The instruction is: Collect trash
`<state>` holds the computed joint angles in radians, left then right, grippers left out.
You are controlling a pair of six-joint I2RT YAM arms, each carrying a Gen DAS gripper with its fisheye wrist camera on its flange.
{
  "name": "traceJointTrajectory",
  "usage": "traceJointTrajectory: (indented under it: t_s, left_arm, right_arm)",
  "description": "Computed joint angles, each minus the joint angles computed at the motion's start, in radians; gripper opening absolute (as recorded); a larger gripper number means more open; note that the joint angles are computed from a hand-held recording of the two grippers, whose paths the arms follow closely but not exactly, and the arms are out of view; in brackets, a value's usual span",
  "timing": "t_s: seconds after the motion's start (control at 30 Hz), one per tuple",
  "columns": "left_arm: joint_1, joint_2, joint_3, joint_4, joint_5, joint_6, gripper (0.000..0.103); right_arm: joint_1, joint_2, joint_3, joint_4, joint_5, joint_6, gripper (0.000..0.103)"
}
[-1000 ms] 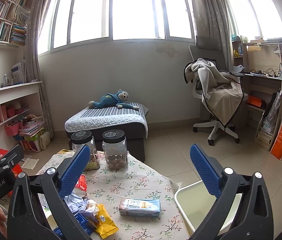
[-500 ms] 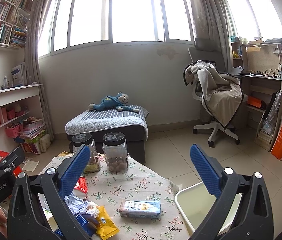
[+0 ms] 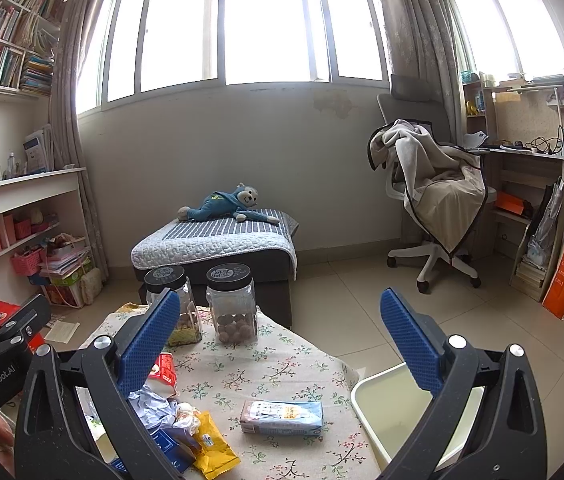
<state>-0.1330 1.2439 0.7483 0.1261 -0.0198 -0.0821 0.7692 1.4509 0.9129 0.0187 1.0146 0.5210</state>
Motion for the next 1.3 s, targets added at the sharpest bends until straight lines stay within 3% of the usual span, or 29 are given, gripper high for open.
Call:
traceJointTrajectory:
  t_s: [0.87,1.2,1.3]
  left_arm:
    - [0.016,0.016,-0.002,0.002,0.015,0.005,0.096]
    - [0.051,0.069,0.056,-0.063,0.052,0.006,0.096]
    - [0.081,0.116,0.136,-0.144,0.089,0.020,0.096]
  right_arm:
    - [-0.003,0.002,0.005,-0.010,-0.013,0.002,0.096]
    - [-0.032,0.016,0.010,-0.039,-0.092,0.041,0.096]
    - [-0.066,0.029,0.035,-0.101,-0.167,0.090,0.096]
